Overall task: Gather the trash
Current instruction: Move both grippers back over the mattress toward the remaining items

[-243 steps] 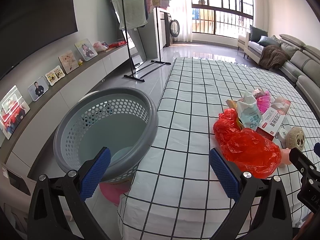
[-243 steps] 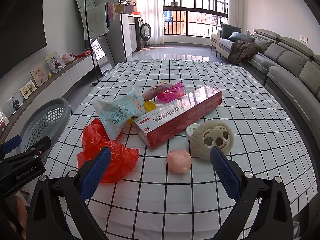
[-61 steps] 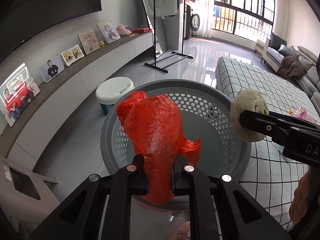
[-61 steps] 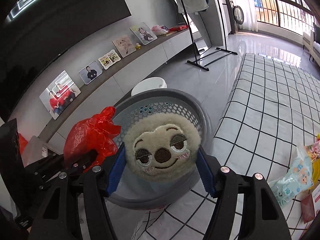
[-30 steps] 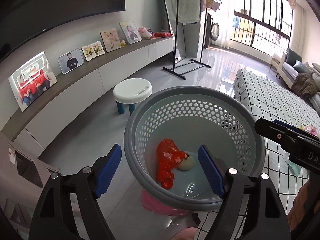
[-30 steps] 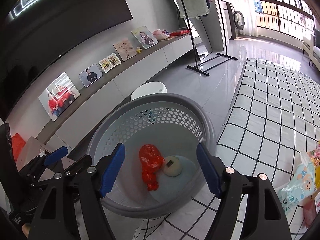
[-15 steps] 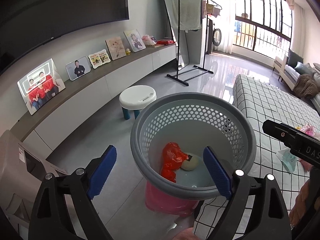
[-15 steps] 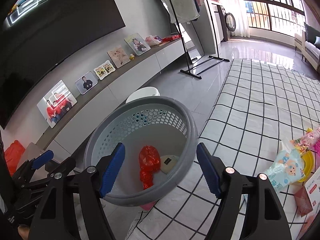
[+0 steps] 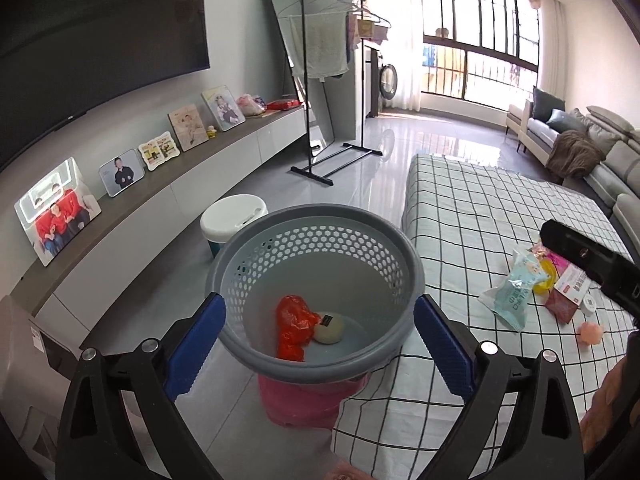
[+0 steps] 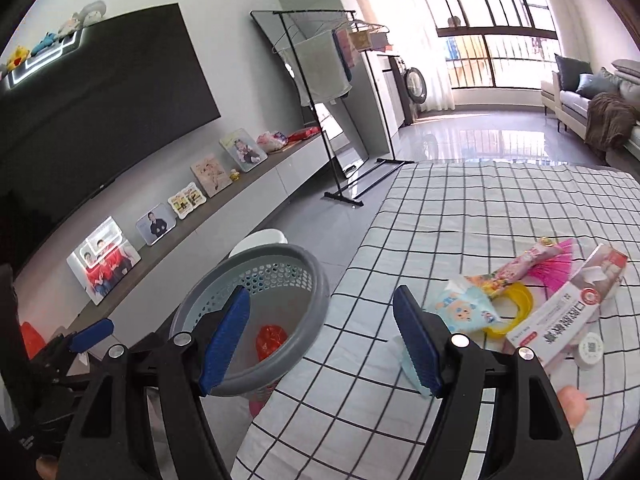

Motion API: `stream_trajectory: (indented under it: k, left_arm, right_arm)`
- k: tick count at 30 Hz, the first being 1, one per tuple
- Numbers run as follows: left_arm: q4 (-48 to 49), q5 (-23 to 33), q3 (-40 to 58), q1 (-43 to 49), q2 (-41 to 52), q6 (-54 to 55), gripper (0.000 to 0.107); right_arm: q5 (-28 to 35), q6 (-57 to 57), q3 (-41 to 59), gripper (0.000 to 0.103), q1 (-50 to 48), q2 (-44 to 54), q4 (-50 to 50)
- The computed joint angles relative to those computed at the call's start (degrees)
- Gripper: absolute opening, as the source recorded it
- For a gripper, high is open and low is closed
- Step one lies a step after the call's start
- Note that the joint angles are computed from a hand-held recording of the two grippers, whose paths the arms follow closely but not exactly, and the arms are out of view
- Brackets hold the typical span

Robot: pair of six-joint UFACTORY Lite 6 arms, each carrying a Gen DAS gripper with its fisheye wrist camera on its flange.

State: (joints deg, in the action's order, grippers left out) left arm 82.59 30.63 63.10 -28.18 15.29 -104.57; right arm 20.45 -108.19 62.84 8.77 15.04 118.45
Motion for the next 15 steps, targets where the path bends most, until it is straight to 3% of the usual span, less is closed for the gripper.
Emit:
stream_trajectory:
  k: [8, 15]
  left_arm:
    - [-1.7, 1.0, 5.6, -6.5, 4.1, 0.8, 0.093]
    - [-5.2, 2.5, 13.6, -12.1, 10.6, 3.6, 0.094]
  right_arm:
    - [1.6, -3.3, -15.7, 0.072, -14.9, -13.3, -1.2]
    - [7.8, -6.1, -22.9, 0.072, -32.3, -13.5, -5.8]
